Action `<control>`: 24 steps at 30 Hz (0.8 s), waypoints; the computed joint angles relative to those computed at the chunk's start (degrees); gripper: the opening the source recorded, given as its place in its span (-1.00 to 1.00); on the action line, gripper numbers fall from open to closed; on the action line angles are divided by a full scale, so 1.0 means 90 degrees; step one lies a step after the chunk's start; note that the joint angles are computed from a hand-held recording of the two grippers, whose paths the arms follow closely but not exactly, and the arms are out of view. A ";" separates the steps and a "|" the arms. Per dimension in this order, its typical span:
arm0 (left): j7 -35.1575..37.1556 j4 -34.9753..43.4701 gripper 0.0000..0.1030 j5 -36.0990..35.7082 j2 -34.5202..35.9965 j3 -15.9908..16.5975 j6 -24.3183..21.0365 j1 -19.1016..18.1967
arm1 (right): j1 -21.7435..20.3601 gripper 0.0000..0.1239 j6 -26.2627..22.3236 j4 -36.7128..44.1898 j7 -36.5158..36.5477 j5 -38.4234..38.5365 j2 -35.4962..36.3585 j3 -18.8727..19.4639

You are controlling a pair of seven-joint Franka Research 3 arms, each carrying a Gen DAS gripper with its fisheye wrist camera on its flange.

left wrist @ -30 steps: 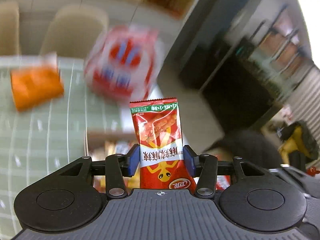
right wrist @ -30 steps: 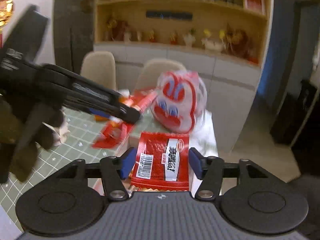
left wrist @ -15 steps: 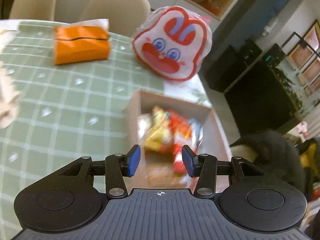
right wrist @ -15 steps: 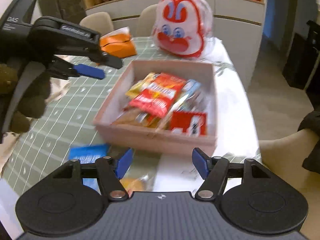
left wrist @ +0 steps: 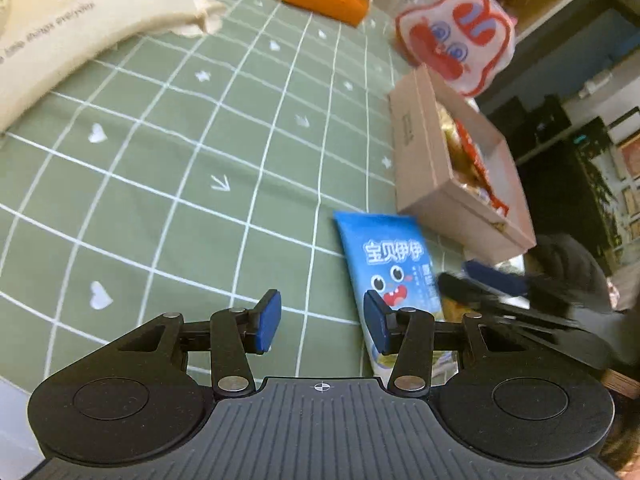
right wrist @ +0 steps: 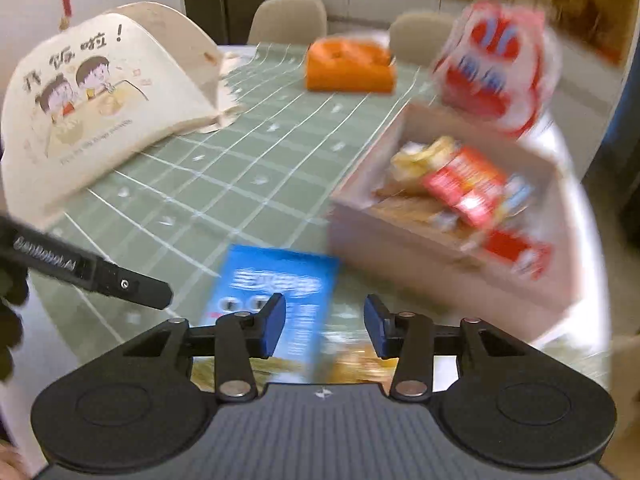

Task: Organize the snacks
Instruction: 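Grasp the blue seaweed packet with the left tool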

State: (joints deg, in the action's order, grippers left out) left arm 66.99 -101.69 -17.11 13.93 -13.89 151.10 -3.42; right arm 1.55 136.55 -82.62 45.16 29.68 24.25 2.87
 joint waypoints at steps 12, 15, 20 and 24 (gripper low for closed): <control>-0.0589 -0.0285 -0.02 0.1967 -0.0445 0.0321 -0.0081 -0.0494 | -0.0071 0.23 0.0415 -0.2107 -0.0876 0.1307 -0.1512 0.0009; -0.0451 -0.0305 -0.02 0.2616 -0.0501 0.0289 -0.0167 -0.0641 | 0.0146 0.35 0.2132 -0.2678 -0.0890 0.1369 -0.1666 -0.0127; 0.0512 -0.0258 -0.02 0.2850 -0.0497 0.0079 -0.0459 -0.0812 | 0.0175 0.34 0.1610 -0.2098 0.0386 0.0223 -0.1122 -0.0415; 0.0828 0.0083 0.00 0.3094 -0.0200 0.0045 -0.1046 -0.1037 | 0.0052 0.31 0.1398 -0.2202 0.0739 0.0116 -0.1182 -0.0366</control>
State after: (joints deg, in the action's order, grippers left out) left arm 74.44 -100.94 10.74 12.13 -13.48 141.69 -12.76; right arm 2.02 149.13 -102.44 51.81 30.73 13.61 -0.43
